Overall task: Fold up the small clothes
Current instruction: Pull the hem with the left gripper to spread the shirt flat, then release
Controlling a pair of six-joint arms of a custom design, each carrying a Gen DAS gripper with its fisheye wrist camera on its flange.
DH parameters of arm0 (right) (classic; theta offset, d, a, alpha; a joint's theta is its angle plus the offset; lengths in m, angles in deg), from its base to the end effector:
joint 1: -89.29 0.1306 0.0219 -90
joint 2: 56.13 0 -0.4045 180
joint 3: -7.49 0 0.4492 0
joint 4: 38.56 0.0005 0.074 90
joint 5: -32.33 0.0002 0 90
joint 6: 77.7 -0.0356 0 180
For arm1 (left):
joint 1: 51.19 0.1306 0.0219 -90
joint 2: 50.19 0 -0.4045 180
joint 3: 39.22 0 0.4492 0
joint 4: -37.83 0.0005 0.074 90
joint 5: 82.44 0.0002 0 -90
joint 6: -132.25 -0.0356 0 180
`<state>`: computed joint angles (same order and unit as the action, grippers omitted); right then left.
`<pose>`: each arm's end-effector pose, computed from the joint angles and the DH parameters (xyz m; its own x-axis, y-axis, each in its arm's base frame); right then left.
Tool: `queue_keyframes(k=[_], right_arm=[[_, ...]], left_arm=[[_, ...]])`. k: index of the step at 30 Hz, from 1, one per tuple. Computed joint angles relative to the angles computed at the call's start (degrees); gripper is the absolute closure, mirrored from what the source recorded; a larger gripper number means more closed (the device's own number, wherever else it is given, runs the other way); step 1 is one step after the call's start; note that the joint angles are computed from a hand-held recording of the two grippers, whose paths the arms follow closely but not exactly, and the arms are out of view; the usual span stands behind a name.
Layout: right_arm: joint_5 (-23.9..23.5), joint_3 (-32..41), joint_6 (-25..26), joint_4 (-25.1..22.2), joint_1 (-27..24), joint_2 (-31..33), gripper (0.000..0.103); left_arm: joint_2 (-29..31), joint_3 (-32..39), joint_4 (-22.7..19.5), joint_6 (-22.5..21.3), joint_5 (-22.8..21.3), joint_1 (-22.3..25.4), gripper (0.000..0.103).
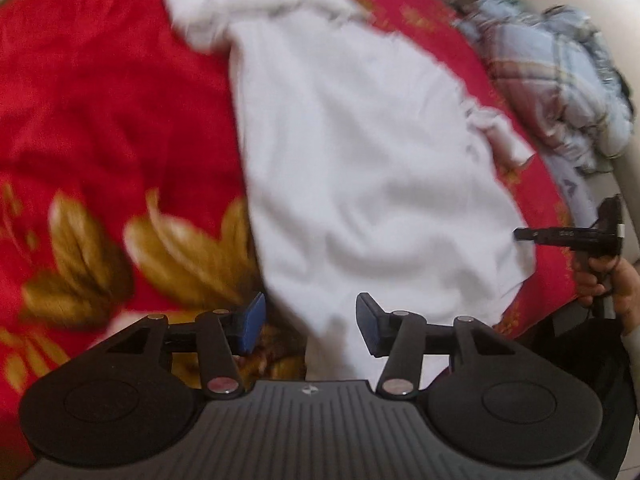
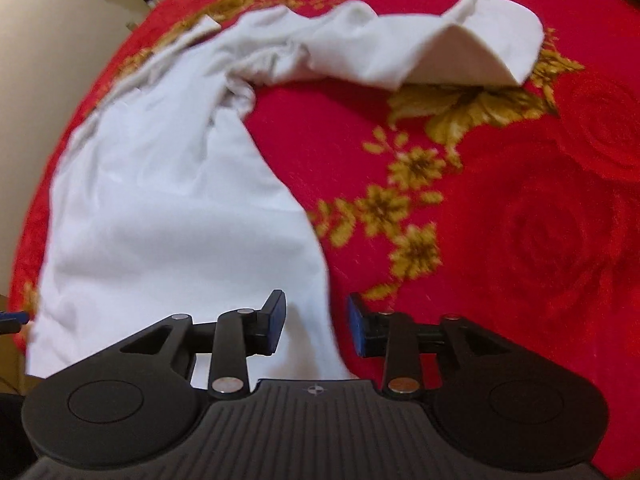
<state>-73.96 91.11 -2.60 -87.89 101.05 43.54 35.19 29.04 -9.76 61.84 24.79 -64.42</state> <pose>0.5526 0.1247 0.3067 -0.9398 0.0565 -0.3370 -0.0708 0.9327 0.3535 0.4497 -0.1171 0.3038 -0.9438 -0.1071 -0.3127 0.0269 0.9181 -0.3956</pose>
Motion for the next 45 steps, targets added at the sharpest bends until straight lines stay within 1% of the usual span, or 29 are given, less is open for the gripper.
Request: queue_keyframes(k=[1, 2, 3, 4, 5, 8, 11, 14, 15, 16, 17, 18, 19, 21, 23, 24, 25, 26, 27, 28, 29, 30, 33, 36, 39, 41, 42, 43, 45], right_arm=[[1.1, -0.1, 0.3, -0.4, 0.3, 0.2, 0.068], [2.0, -0.2, 0.8, -0.7, 0.6, 0.3, 0.068], [2.4, -0.4, 1.4, -0.7, 0.9, 0.5, 0.072], [2.8, -0.8, 2.3, -0.4, 1.2, 0.0, 0.096], [2.3, -1.1, 2.9, -0.2, 1.2, -0.5, 0.099], [-2.1, -3.0, -1.3, 2.9, -0.2, -4.2, 0.1], [-3.5, -5.0, -4.1, 5.8, -1.9, -8.9, 0.1], [0.3, -4.7, -1.1, 0.4, -0.9, -7.6, 0.098], [2.1, -3.9, 0.2, -1.9, -0.3, -6.2, 0.098], [6.1, -3.2, 1.6, -3.4, 0.7, -5.1, 0.094], [9.7, -3.3, 2.4, -2.1, 1.6, -5.0, 0.094], [11.8, -4.2, 3.0, 1.1, 2.2, -6.0, 0.094], [11.7, -5.2, 3.4, 4.9, 2.5, -7.2, 0.093], [7.4, -6.3, 3.3, 10.2, 2.5, -8.3, 0.086], [1.5, -5.6, 2.0, 9.7, 2.6, -6.6, 0.08], [-0.8, -4.4, 1.9, 7.3, 2.6, -4.9, 0.079], [-0.3, -2.5, 2.9, 2.5, 3.2, -2.2, 0.079], [2.1, -1.0, 4.3, -1.3, 3.8, -0.3, 0.081], [3.4, -0.7, 5.6, -2.3, 4.0, 0.5, 0.081], [3.1, -0.1, 5.1, -2.4, 3.9, 0.7, 0.081], [2.3, 0.3, 3.6, -1.2, 3.4, 0.4, 0.08], [1.7, -0.4, 2.0, 2.3, 2.8, -0.9, 0.08], [3.5, 0.0, -0.1, 9.4, 0.9, -2.6, 0.08], [6.1, 3.0, -6.1, 14.1, -2.5, -0.9, 0.08], [10.2, 7.6, -13.0, 14.5, -6.0, 3.5, 0.078], [13.3, 10.2, -16.7, 14.1, -8.1, 6.7, 0.074], [14.2, 12.0, -18.2, 13.4, -9.3, 8.8, 0.068], [14.5, 13.4, -18.8, 12.9, -10.0, 10.8, 0.064], [13.7, 17.1, -18.6, 9.8, -11.4, 15.2, 0.063]], left_arm=[[0.6, 0.0, -0.2, 0.6, 0.0, -0.3, 0.054], [0.4, -0.6, 0.1, 0.7, 0.8, -0.5, 0.076], [0.6, -0.6, -0.1, 0.1, 1.5, -0.9, 0.092], [0.4, -0.6, -0.3, -1.2, 1.0, -1.3, 0.099], [-0.7, -0.9, -0.1, -2.4, -0.2, -1.6, 0.099], [-6.1, -2.0, 1.6, -2.7, -2.9, -0.8, 0.099], [-10.1, -3.3, 0.1, -3.0, -7.1, -0.7, 0.099], [-7.0, -1.2, -6.0, -8.8, -15.7, -4.7, 0.098], [-6.2, -0.5, -6.4, -10.1, -16.8, -5.3, 0.098], [-6.0, -0.3, -5.1, -10.0, -17.0, -5.5, 0.098], [-6.4, -0.6, -3.0, -9.2, -16.7, -5.4, 0.097], [-6.7, -0.6, -0.7, -8.2, -15.8, -5.2, 0.096], [-7.1, -0.7, 1.5, -7.8, -14.1, -5.0, 0.092], [-6.4, -0.1, 4.4, -7.7, -11.1, -5.3, 0.087], [-4.1, 1.5, 4.3, -7.3, -8.7, -5.5, 0.081], [-2.7, 2.5, 3.0, -6.9, -8.2, -5.6, 0.077], [-0.8, 3.5, 0.9, -6.3, -8.4, -5.8, 0.067], [1.7, 5.2, -3.2, -6.2, -9.8, -6.4, 0.066], [4.4, 7.0, -8.0, -7.4, -12.3, -7.2, 0.066], [5.7, 7.7, -10.1, -9.4, -14.9, -7.9, 0.068], [5.3, 7.8, -9.8, -11.0, -16.2, -8.4, 0.068], [4.6, 7.9, -8.4, -10.6, -16.2, -8.5, 0.067], [2.1, 7.6, -1.4, -6.7, -14.7, -7.0, 0.062], [2.8, 9.6, 1.7, -1.9, -17.0, -6.4, 0.06], [4.6, 11.4, 2.1, 0.4, -19.5, -6.6, 0.06], [6.2, 13.1, 1.8, 1.0, -20.5, -7.0, 0.06], [6.6, 13.1, 2.1, 0.9, -20.2, -6.8, 0.06], [6.8, 13.6, 1.8, 1.0, -20.2, -7.0, 0.06], [6.6, 12.6, 2.5, 0.6, -20.1, -7.0, 0.06]])
